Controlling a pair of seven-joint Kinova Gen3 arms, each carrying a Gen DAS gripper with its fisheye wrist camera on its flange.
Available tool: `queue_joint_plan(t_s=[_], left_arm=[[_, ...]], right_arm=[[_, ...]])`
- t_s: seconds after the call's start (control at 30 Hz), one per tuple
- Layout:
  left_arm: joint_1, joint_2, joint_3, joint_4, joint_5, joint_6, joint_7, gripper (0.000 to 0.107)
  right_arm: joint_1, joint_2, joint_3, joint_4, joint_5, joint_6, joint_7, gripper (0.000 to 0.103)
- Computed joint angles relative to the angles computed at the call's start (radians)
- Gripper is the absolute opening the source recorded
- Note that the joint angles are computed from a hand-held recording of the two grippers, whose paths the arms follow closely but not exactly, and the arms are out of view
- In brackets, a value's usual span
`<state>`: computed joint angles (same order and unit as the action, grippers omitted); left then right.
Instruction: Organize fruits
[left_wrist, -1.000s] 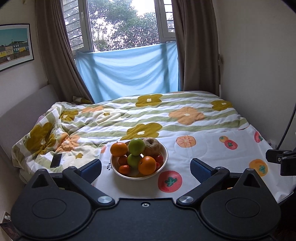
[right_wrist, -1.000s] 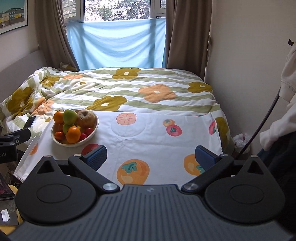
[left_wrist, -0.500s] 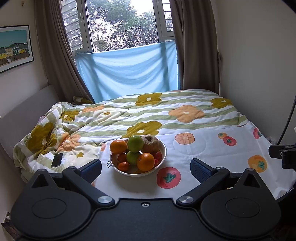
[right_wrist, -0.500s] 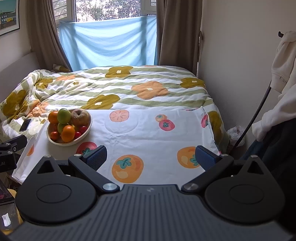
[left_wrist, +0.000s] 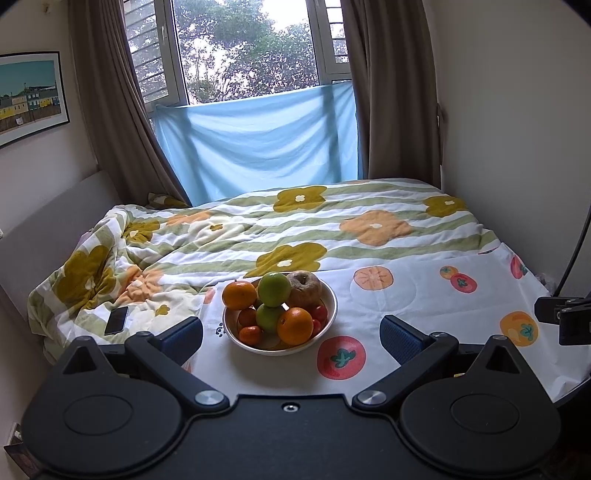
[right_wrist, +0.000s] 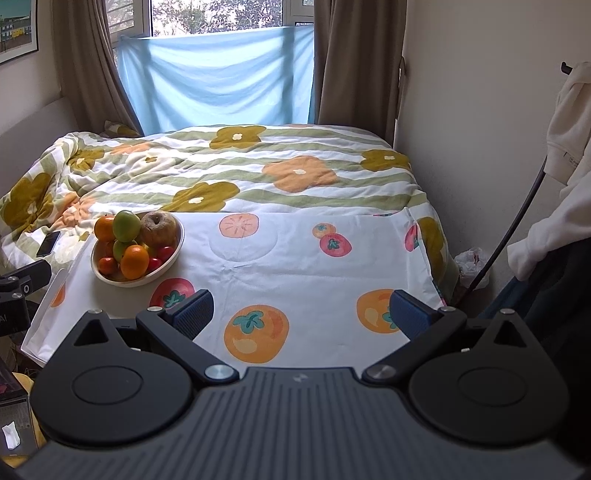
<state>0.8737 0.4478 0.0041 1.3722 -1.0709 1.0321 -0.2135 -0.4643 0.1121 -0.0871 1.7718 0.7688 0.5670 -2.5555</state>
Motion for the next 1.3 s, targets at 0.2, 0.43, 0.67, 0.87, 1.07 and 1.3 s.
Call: queue_joint_plan(t_s=[0.2, 0.43, 0.67, 0.87, 1.07, 1.3], left_arm=[[-0.007, 0.005, 0.000, -0.007, 0.011, -0.005, -0.008, 0.103], [-0.007, 0.006, -0.005, -0.007, 0.012, -0.010, -0.008, 0.103], [-0.011, 0.007, -0.005, -0.009, 0.015, -0.019, -0.015, 0.103], [-0.015, 0.011, -0.008, -0.017, 0.021, -0.025, -0.032, 0.103], [-0.014, 0.000, -0.017, 0.007, 0.002, -0.059, -0.007, 0.103], [-0.020, 0.006, -0.021, 0.013, -0.024, -0.067, 0.002, 0.103]], right_arm=[[0.002, 0.013, 0.003, -0.010, -0.020, 0.002, 0.015, 0.103], [0.005, 0.022, 0.011, -0.026, -0.058, 0.001, 0.058, 0.103], [-0.001, 0.028, 0.018, -0.030, -0.059, 0.003, 0.055, 0.103], [-0.001, 0.029, 0.021, -0.033, -0.065, 0.003, 0.064, 0.103], [0.001, 0.038, 0.025, -0.038, -0.068, -0.007, 0.073, 0.103], [-0.004, 0.045, 0.029, -0.049, -0.086, -0.004, 0.086, 0.103]])
